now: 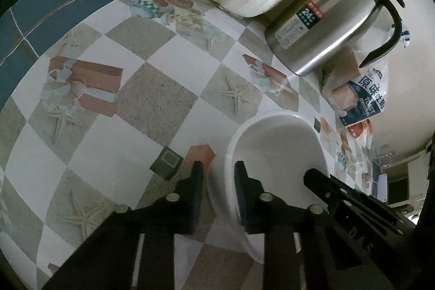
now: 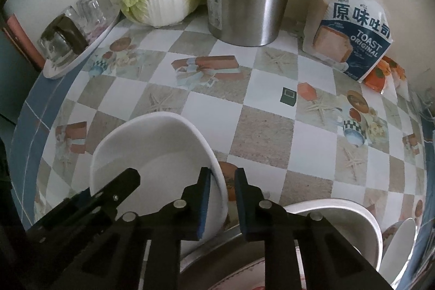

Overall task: Organize plates and bowls
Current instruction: 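Close both grippers on the white square bowl rim, then lift the white square bowl with both grippers and carry it over the steel tray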

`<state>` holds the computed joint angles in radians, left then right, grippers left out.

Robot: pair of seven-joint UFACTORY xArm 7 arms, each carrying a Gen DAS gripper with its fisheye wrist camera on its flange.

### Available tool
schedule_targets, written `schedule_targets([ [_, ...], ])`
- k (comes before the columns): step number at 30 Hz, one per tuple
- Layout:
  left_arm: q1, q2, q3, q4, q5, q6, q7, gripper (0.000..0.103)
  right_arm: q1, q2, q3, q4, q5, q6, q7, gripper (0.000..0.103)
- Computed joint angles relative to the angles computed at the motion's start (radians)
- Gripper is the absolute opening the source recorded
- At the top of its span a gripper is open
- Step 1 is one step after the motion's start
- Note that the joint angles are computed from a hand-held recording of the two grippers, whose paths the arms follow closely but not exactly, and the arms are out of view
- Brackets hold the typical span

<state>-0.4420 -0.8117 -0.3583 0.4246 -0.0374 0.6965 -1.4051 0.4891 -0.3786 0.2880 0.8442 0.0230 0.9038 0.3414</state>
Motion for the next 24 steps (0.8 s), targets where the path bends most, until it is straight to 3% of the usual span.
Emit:
schedule_targets([
  [9,-0.006,-0.102,0.020,-0.031,-0.023,0.088,-0.024,0.018,0.029,0.024,0.008,0.040,0.025,0.054,-0.039,0.018],
  [19,-0.032,-0.317,0.026,-0.091,-0.092,0.288,-0.058,0.018,0.085,0.068,0.054,0.115,0.039,0.121,-0.030,0.018],
  [24,-0.062,-0.352,0.015,-0.132,-0.140,0.280,-0.070,0.018,0.109,0.066,0.064,0.093,0.050,0.123,0.003,0.018],
])
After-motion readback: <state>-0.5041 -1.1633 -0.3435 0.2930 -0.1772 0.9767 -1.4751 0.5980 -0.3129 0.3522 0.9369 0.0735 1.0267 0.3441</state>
